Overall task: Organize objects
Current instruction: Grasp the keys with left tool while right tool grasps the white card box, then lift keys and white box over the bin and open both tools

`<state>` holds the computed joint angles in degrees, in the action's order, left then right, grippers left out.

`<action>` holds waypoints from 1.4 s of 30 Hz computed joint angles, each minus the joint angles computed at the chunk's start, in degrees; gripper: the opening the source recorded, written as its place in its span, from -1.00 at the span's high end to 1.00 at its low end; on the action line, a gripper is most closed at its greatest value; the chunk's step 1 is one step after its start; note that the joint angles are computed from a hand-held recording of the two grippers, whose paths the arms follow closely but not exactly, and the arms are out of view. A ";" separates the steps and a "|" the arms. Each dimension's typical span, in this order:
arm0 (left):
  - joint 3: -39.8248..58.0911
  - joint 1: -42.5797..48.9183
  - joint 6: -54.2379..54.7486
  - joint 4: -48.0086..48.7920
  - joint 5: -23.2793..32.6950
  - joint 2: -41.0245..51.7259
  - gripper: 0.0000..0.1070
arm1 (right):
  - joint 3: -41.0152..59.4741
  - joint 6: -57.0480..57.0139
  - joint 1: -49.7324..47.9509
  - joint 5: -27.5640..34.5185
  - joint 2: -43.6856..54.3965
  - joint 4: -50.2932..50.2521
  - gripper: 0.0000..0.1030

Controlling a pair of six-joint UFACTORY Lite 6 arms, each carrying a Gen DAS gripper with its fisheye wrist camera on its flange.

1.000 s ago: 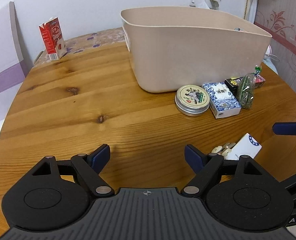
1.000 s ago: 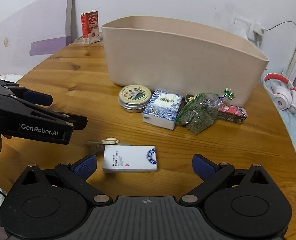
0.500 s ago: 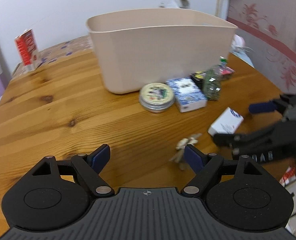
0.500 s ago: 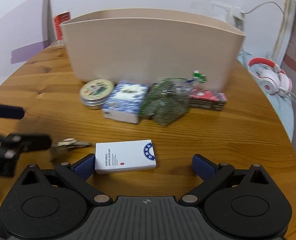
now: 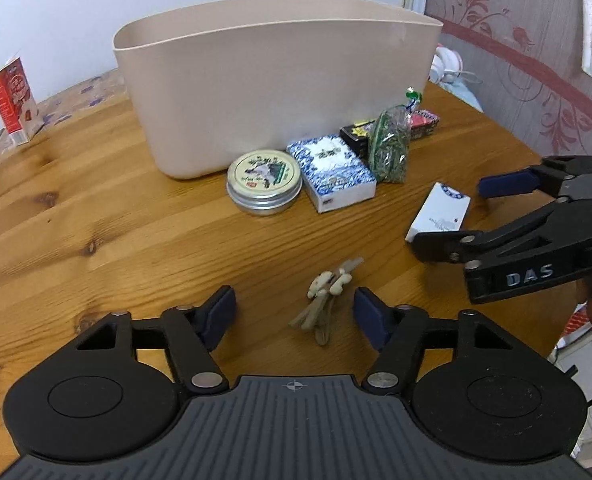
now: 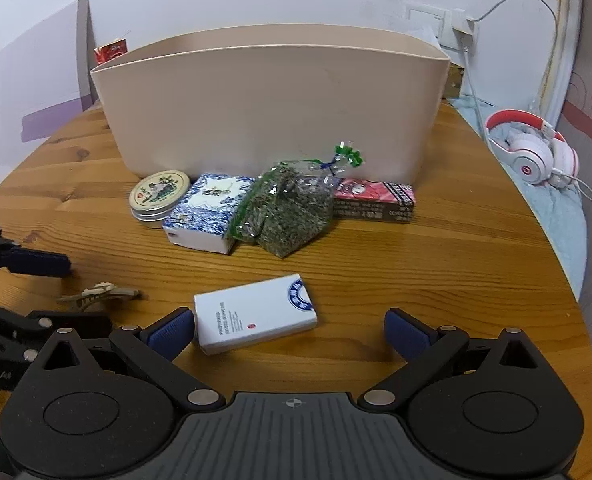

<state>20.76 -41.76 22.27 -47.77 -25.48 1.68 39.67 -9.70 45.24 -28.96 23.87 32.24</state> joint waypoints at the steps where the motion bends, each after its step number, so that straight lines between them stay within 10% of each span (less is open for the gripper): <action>1: -0.19 0.20 -0.62 0.98 -0.31 -0.09 -0.12 | 0.54 -0.13 -0.04 0.00 0.55 -0.23 -0.92; 9: -0.10 2.77 -2.82 1.29 -0.45 -0.37 0.78 | 2.24 -2.81 1.63 -1.33 1.54 2.57 -0.13; 20: -1.98 4.51 -5.95 4.20 0.86 -4.00 0.80 | -0.91 -2.49 3.39 -2.40 -1.78 4.91 -0.10; 42: 4.30 8.41 30.37 -22.87 3.68 -22.22 0.80 | -1.98 -15.02 -1.97 -0.70 -20.69 9.55 -0.10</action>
